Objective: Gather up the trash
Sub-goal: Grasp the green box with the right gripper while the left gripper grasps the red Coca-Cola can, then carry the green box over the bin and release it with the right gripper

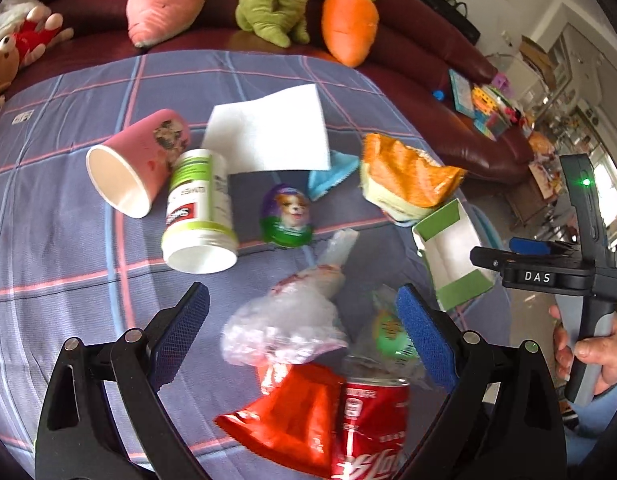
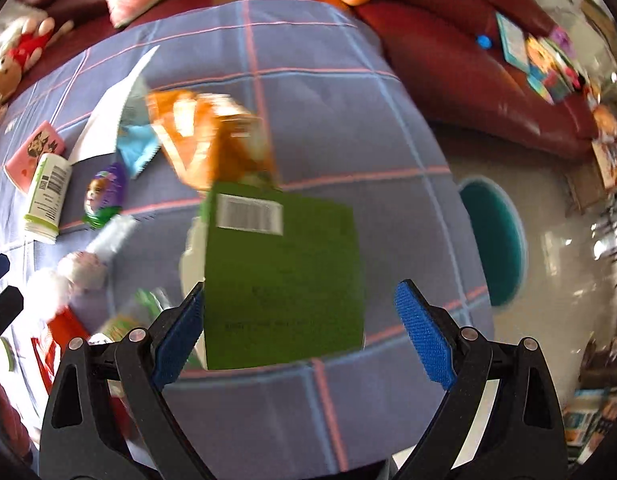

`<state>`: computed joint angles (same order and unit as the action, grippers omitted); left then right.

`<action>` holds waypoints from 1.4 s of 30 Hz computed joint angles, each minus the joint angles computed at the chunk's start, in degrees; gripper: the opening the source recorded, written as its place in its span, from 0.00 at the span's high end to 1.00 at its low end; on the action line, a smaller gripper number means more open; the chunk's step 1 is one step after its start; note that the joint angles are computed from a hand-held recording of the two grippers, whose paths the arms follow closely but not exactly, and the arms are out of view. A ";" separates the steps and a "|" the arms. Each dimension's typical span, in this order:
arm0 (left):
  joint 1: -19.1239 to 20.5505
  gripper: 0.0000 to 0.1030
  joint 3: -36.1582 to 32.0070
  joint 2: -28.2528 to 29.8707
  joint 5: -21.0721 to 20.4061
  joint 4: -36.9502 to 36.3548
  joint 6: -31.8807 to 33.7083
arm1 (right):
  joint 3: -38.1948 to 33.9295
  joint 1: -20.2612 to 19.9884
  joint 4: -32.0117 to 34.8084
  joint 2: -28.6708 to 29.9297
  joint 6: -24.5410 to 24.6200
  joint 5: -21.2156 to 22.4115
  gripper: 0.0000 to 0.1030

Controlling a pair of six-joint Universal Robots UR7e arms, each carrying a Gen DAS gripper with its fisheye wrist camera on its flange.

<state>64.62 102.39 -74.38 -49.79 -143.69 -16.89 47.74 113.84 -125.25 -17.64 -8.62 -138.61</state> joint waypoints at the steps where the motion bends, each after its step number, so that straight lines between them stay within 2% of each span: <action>1: -0.50 0.08 0.01 0.24 0.12 0.28 0.11 | 2.06 -0.51 -1.85 -1.37 -0.59 0.10 0.14; 3: -1.49 0.08 -0.04 0.74 0.57 0.86 0.16 | 5.76 -1.35 -5.59 -3.63 -1.72 0.33 0.15; 6: -2.72 0.08 -0.03 1.38 1.31 2.16 -0.82 | 10.67 -2.40 -12.68 -6.53 -6.11 2.61 0.31; 7: -2.96 0.08 0.04 1.50 1.57 2.66 -1.11 | 11.76 -2.58 -15.74 -7.03 -8.45 3.12 0.50; 8: -3.49 0.08 0.27 1.54 2.16 3.72 -1.79 | 12.20 -2.83 -16.95 -7.46 -9.50 4.04 0.75; 9: -3.77 0.08 0.50 1.48 2.54 4.39 -2.23 | 12.42 -3.07 -17.52 -7.86 -10.21 4.87 0.88; 10: -4.38 0.08 1.15 1.18 2.99 5.53 -3.25 | 12.54 -3.27 -17.76 -7.99 -10.48 5.02 0.93; 16: -7.06 0.08 4.84 -1.18 4.33 12.03 -8.97 | 15.65 -4.34 -17.94 -11.55 -9.63 12.80 0.94; 20: -8.87 0.09 6.23 -1.52 5.93 16.98 -13.47 | 18.94 -4.83 -17.47 -14.86 -7.13 17.97 0.94; 22: -9.59 0.18 6.87 -1.60 5.97 19.73 -15.54 | 20.76 -4.89 -18.08 -16.20 -7.04 19.39 0.94; 24: -9.73 0.21 6.82 -1.32 5.21 21.91 -16.87 | 22.18 -5.20 -18.13 -17.37 -6.73 20.85 0.94; 28: -8.81 0.21 5.76 0.21 6.38 25.62 -19.90 | 23.72 -5.69 -17.42 -18.70 -5.80 23.17 0.94; 35: -5.79 0.21 4.04 3.08 3.65 24.26 -19.68 | 25.66 -6.63 -17.28 -20.29 -4.85 24.43 0.94; 36: -5.84 0.25 4.12 3.55 4.04 23.31 -19.05 | 25.67 -6.72 -17.25 -20.34 -4.73 24.47 0.94; 37: -5.97 0.36 4.25 3.77 4.53 22.81 -18.80 | 25.75 -6.84 -17.26 -20.44 -4.53 24.57 0.94; 38: -5.97 0.41 4.10 3.94 4.32 22.75 -18.65 | 25.78 -6.91 -17.32 -20.47 -4.34 24.59 0.94; 42: -6.88 0.42 4.84 2.83 4.59 20.96 -18.01 | 26.31 -7.42 -17.88 -21.11 -3.99 25.38 0.94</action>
<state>57.74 107.23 -71.54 -45.20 -122.73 -34.90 74.05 106.41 -143.13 -38.75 -12.61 -113.23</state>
